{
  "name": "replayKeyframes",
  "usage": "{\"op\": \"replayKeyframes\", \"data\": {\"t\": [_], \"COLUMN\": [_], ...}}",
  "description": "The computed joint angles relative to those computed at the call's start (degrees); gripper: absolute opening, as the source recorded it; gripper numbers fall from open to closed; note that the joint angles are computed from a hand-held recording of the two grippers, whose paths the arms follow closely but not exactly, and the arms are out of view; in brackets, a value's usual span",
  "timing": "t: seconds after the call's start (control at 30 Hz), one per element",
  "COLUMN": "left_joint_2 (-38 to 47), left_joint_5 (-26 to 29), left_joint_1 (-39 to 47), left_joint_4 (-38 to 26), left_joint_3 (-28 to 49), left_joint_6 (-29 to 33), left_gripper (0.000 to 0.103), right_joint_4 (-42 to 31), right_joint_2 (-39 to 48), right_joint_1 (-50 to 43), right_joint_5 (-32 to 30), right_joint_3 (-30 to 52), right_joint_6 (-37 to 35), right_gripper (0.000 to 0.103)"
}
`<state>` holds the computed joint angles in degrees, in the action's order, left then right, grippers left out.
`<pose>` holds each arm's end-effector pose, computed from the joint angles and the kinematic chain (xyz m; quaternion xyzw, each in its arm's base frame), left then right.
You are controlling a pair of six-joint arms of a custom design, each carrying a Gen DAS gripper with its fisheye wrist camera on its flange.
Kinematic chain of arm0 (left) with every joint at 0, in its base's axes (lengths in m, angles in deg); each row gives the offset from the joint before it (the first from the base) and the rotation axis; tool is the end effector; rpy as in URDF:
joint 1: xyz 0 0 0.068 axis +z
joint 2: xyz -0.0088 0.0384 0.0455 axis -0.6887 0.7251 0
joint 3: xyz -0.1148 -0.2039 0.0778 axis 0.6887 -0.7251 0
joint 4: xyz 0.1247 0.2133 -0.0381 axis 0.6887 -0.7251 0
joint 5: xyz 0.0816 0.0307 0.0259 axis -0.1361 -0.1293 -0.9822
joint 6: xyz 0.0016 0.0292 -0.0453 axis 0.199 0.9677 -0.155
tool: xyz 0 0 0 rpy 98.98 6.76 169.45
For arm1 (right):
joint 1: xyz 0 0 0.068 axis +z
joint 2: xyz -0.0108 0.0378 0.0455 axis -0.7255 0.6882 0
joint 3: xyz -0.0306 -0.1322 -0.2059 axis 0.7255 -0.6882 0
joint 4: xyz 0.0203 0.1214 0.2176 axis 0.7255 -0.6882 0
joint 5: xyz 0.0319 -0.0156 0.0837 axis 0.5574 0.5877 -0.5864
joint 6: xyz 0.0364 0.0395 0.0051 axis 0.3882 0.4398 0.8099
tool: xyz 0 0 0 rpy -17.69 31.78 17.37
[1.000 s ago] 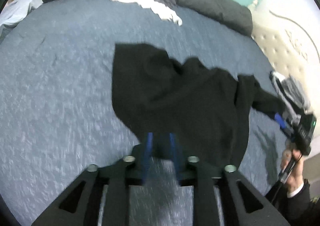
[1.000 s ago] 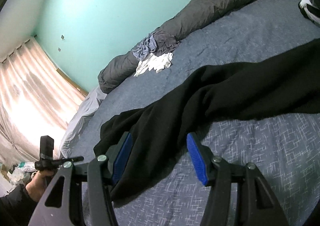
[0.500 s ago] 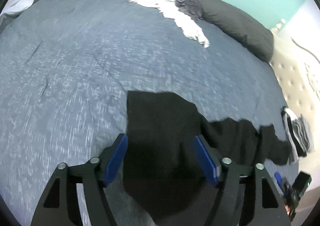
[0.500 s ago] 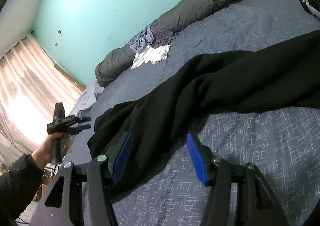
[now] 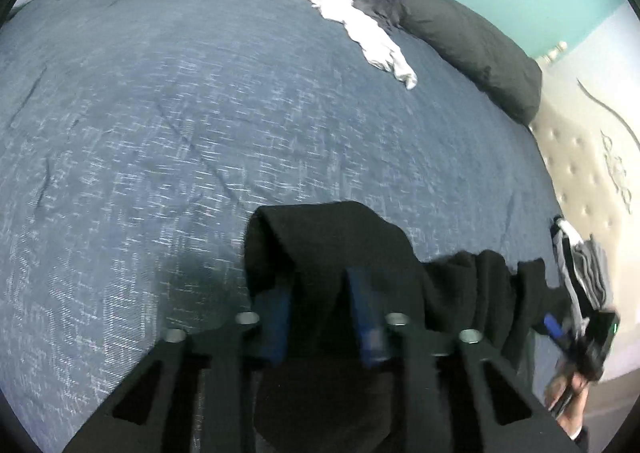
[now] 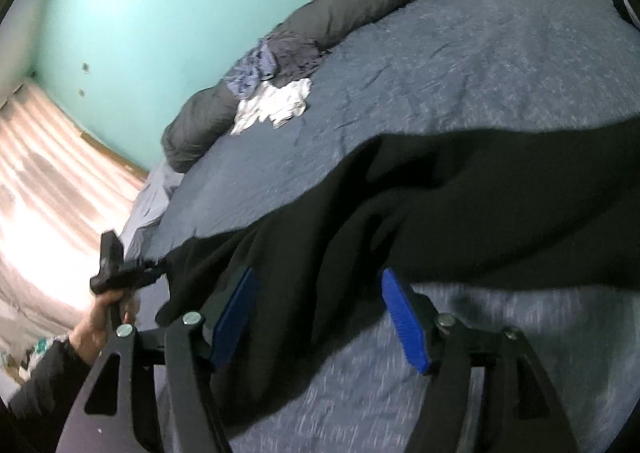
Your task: Fold clothes
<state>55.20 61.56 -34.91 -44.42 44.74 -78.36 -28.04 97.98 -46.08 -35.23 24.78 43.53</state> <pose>0.2261 0.0178 0.1647 -0.0333 0.9509 -0.2164 0.2186 0.1398 0.0222 0.1478 0.0305 0.8910 0.3456 0.2928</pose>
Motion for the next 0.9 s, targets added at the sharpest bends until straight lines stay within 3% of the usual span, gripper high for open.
{"op": "replayKeyframes", "data": {"t": [0.07,0.17,0.27,0.53,0.57,0.63,0.67,0.73,0.8,0.9], "left_joint_2": [-0.8,-1.9,-2.6,-4.5,-4.9,-5.7,-6.1,-7.0,-7.9,-9.5], "left_joint_5": [-0.1,0.1,0.6,1.0,1.2,1.4,1.4,1.5,2.1,3.0], "left_joint_1": [-0.5,-0.2,0.3,0.1,0.3,0.5,0.5,0.4,0.6,0.9], "left_joint_4": [-0.2,-1.5,-2.2,-4.2,-4.7,-5.6,-6.2,-7.2,-8.1,-9.7], "left_joint_3": [-0.2,0.1,0.2,0.7,0.8,0.8,0.8,0.8,0.7,0.6], "left_joint_6": [0.5,1.9,2.5,3.8,4.1,4.6,4.8,5.1,5.4,5.8], "left_gripper": [0.013,0.011,0.010,0.010,0.010,0.010,0.010,0.010,0.008,0.005], "right_joint_4": [1.4,0.4,-1.9,0.5,-0.4,-1.6,-1.7,-1.2,-1.1,-2.8], "right_joint_2": [7.5,18.6,29.3,47.3,49.3,51.9,52.2,51.1,48.8,44.0], "right_joint_1": [-0.5,0.0,1.8,2.8,3.5,4.4,4.6,4.5,3.9,3.9], "right_joint_5": [0.2,0.9,7.5,10.5,11.6,12.2,12.0,11.3,10.7,9.5], "right_joint_3": [4.2,13.1,22.4,33.1,34.0,34.8,34.4,32.3,30.0,26.1], "right_joint_6": [-0.8,-5.0,-10.8,-17.5,-18.6,-20.9,-22.0,-23.9,-25.3,-28.0], "right_gripper": [0.070,0.079,0.079,0.078,0.075,0.053,0.049,0.026,0.012,0.007]}}
